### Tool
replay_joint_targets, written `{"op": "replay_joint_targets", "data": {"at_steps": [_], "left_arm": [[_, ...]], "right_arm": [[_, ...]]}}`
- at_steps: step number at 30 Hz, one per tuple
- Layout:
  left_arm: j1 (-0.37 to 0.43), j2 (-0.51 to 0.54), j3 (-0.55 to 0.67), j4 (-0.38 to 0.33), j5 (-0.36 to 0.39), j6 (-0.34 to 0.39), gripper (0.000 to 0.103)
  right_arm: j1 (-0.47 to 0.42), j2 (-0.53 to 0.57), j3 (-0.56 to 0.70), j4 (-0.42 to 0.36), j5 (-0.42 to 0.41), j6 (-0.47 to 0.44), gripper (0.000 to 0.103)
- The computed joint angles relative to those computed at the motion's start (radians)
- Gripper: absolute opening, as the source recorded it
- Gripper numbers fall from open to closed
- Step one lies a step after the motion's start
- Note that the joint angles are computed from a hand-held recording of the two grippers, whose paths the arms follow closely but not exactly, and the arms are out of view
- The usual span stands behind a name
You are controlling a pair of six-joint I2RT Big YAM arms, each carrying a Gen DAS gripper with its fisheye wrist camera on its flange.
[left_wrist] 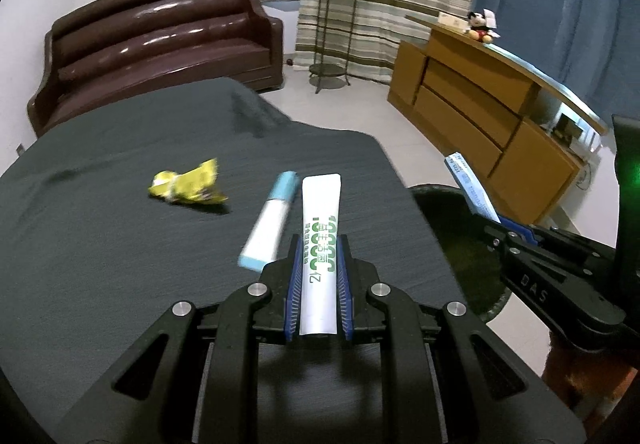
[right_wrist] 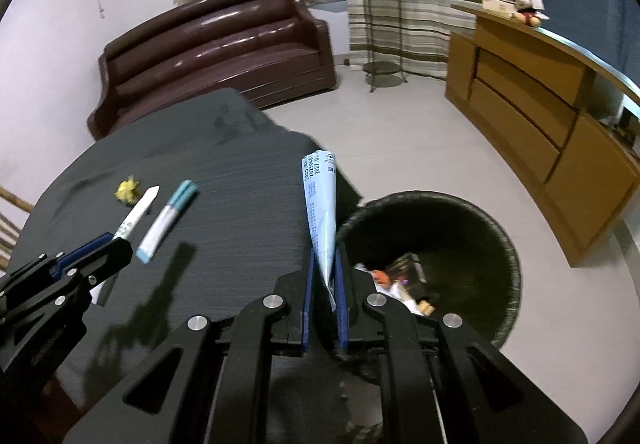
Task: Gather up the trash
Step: 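Carry both tubes over the wastebasket and open both tools to drop them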
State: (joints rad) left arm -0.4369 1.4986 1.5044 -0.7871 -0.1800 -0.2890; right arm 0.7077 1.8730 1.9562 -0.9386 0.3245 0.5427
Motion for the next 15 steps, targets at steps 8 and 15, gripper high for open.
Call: {"op": "replay_joint_targets", "data": {"at_steps": [8, 15], "left_arm": [[-0.06, 0.09, 0.093, 0.005, 0.005, 0.031, 0.016], [-0.101, 0.179, 0.176, -0.007, 0.002, 0.06, 0.016]], "right_arm": [[-0.04, -0.051, -0.084, 0.012, 0.057, 0.028, 0.01], [-0.064, -0.066, -0.121, 0.019, 0.076, 0.042, 0.01]]}}
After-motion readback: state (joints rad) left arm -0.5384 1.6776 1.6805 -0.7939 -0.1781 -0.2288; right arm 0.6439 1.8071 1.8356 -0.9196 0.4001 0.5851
